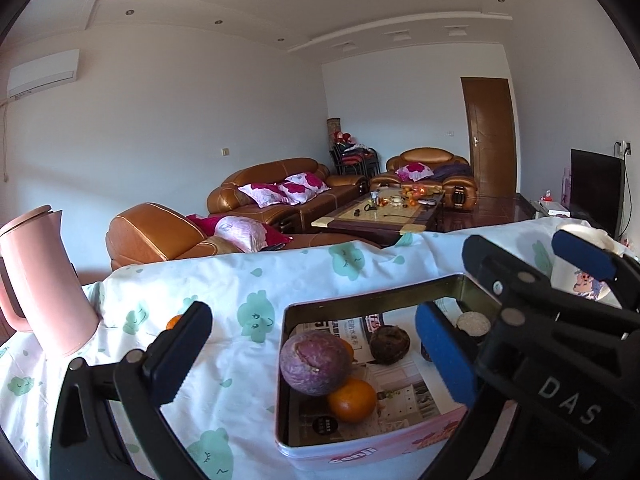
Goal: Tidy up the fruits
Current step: 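Lift both open tools out of the tin box back toward the table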
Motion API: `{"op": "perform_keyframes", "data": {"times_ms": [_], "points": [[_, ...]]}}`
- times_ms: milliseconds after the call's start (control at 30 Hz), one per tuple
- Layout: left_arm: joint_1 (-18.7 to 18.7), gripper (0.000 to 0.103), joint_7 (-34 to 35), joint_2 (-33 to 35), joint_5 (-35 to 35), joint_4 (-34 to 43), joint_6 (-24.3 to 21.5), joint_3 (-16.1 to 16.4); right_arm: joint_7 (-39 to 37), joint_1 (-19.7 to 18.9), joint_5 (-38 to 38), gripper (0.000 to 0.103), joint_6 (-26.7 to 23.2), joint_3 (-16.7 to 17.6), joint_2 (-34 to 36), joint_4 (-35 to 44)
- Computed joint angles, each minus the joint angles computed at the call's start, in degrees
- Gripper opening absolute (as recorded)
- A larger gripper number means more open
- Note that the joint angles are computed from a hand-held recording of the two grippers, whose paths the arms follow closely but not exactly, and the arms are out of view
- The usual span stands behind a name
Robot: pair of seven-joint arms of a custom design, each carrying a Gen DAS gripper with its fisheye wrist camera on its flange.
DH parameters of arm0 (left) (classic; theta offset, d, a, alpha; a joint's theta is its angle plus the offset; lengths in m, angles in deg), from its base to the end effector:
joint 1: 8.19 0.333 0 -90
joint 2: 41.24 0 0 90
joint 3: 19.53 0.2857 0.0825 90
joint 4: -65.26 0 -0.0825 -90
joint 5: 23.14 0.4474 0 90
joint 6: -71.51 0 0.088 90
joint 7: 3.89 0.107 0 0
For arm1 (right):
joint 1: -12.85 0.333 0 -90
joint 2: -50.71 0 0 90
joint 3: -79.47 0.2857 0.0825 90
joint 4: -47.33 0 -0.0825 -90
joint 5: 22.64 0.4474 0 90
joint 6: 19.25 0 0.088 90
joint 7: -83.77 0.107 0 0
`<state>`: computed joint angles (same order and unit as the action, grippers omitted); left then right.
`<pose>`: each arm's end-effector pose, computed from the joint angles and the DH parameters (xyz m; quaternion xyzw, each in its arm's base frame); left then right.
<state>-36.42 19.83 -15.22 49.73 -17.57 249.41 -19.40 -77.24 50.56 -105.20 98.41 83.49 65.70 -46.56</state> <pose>0.6340 -0.4299 0.4748 -0.3876 0.7185 -0.4690 0.3369 0.5772 0.4374 0.4725 -0.4028 0.6892 -0.4872 0.3542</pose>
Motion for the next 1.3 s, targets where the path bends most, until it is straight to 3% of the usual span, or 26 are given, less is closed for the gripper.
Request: {"op": "perform_keyframes", "data": {"times_ms": [133,367,567,833,933,1067,1167,1233,1300], "points": [[-0.5,0.103,-2.1,0.0,1.7,0.0,-1.0,0.6,-0.4,1.3,-0.7,0.089,-5.1,-0.2,1.2,1.0],[0.4,0.103,-3.8,-0.5,2.0,-0.4,-1.9,-0.1,0.0,1.0,1.7,0.089,-5.3,-0.1,1.1,0.7],[1.9,0.103,1.4,-0.9,-3.1,-1.7,-3.0,-2.1,-0.6,1.6,1.6,0.097,-5.5,0.0,1.2,0.9],[4.8,0.103,11.1,-1.9,-11.4,-4.2,-3.0,-4.2,-1.9,2.3,5.0,0.097,-7.6,0.6,1.8,2.1],[4.2,0.103,11.9,-1.7,-11.1,-3.5,-5.8,-2.8,-3.4,2.5,6.5,0.097,-8.0,0.6,2.5,3.1],[8.6,0.103,18.7,-0.9,-20.1,-3.2,-8.0,-6.2,-4.2,3.8,5.3,0.097,-8.7,0.3,3.3,4.0],[9.6,0.103,21.4,0.3,-24.1,-1.8,-9.8,-6.3,-5.8,4.4,5.6,0.097,-8.9,0.1,4.9,6.1],[9.2,0.103,22.6,1.6,-24.9,0.3,-12.6,-5.5,-6.0,4.7,6.1,0.097,-7.9,-0.2,5.6,7.2],[10.9,0.103,28.0,4.0,-29.6,3.7,-16.7,-7.6,-6.1,4.9,6.5,0.097,-6.2,-0.5,6.2,8.0]]}}
